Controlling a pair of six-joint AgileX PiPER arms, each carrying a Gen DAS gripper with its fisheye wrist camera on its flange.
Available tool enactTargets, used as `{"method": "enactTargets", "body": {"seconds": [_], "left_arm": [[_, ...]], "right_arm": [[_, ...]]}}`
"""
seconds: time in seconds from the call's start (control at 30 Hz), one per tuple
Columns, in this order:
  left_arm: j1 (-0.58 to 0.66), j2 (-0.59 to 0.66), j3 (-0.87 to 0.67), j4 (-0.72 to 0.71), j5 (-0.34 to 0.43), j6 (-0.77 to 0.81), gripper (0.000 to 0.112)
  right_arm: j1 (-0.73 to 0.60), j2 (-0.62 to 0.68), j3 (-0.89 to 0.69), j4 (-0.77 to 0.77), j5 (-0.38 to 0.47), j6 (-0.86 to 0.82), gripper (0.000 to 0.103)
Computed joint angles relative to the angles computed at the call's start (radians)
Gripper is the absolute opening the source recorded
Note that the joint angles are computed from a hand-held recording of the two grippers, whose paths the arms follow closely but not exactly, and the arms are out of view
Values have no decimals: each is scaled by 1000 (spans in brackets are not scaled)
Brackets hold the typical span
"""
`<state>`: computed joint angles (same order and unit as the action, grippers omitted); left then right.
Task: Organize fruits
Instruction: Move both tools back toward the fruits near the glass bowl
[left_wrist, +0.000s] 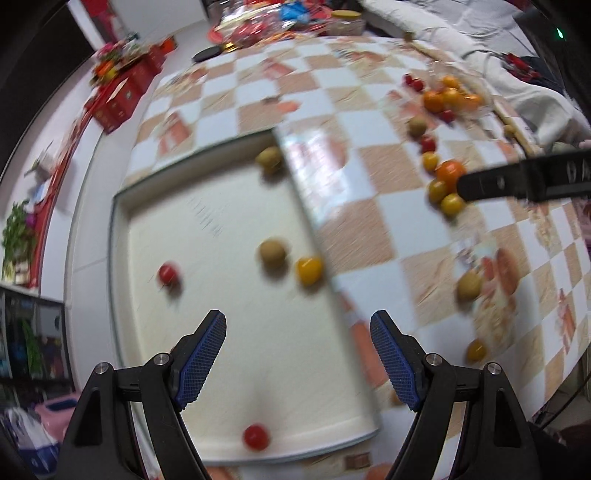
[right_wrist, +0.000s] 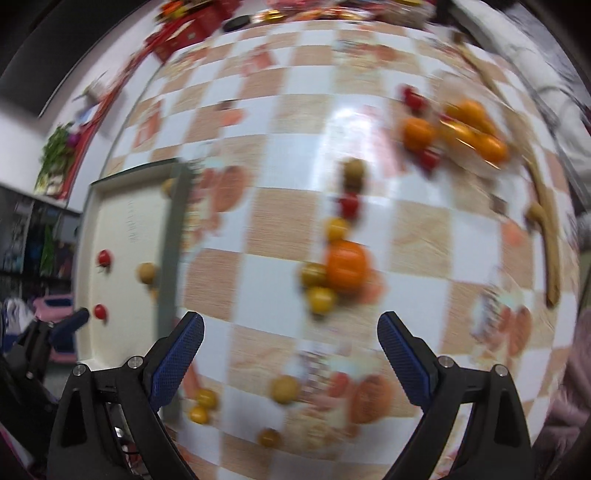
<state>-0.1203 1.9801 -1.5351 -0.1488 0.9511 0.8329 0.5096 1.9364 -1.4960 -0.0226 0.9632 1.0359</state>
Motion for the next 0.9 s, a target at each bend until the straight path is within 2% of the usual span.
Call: {"method": "enactTargets", "body": {"seconds": [0.27, 0.57, 0.67, 0.8, 0.9], "left_arm": [[-146, 58, -77, 23, 22, -144, 82], [-266, 194, -194, 69, 36, -274, 81], [-288, 227, -228, 71, 43, -302, 81], [-307, 266, -272, 73, 56, -338, 81], [-315, 289, -300, 68, 65, -354, 81]], "right_arm": [[-107, -210, 346, -39, -75, 52, 96], [-270, -316, 508, -106, -119, -13, 96], [-339, -320, 526, -125, -137, -63, 90], [-416, -299, 534, -137, -162, -128, 77], [-464, -270, 531, -142, -191, -178, 72]]}}
